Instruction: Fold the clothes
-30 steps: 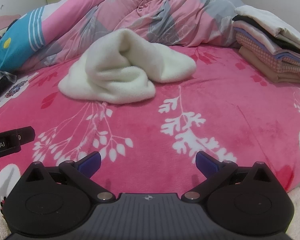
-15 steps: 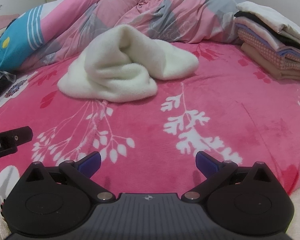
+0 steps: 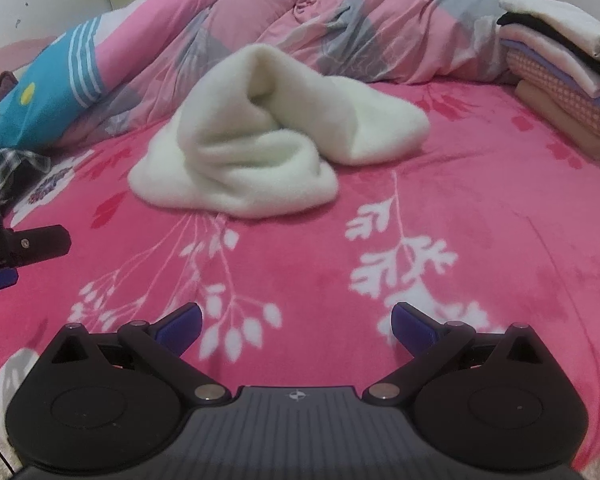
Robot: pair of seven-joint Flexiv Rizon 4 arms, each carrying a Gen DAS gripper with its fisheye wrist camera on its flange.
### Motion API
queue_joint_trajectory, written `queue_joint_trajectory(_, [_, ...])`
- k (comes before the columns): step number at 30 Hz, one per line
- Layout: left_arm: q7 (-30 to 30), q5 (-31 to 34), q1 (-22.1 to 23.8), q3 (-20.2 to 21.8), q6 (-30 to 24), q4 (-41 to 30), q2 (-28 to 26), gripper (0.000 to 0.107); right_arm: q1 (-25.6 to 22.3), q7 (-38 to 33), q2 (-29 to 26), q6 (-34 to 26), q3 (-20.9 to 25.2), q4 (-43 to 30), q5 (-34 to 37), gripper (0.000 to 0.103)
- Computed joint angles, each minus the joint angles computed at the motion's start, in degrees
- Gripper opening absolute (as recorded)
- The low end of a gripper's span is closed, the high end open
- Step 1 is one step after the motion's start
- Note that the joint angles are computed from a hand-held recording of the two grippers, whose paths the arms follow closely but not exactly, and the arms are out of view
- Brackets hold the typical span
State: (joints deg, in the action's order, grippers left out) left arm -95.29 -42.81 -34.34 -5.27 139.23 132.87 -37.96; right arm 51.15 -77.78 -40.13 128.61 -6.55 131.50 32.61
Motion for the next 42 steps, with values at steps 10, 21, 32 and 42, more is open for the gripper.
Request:
queue_joint_trajectory(10, [0.69,4.80,3.50,1.21,0.07,-4.71,-2.86,0.103,-13.30,1.06,-6.97,19.33,6.87,-3.74,-8.31,0.103])
queue_joint_trajectory(21, [10.31,10.22,6.42,1.47,0.01,-16.99,-8.38,0.103,-25.19,-1.14,-7.94,21.71,6.70,-14.03,-22.05,0.103])
queue_joint_trajectory(32, [9.76,21.93,14.23,-3.28,-5.14,-28.82,-14.19,0.074,-43.03,24.22,-14.28,-5.57,18.23,-34.81,-63.29,0.097])
queue_joint_trajectory(42, [4.45,31.51,17.29,-4.62,-10.73,-27.12,-12.04,0.016,-53.03,28.85,-16.82,-13.99,29.91,-34.87,-78.71,0.043])
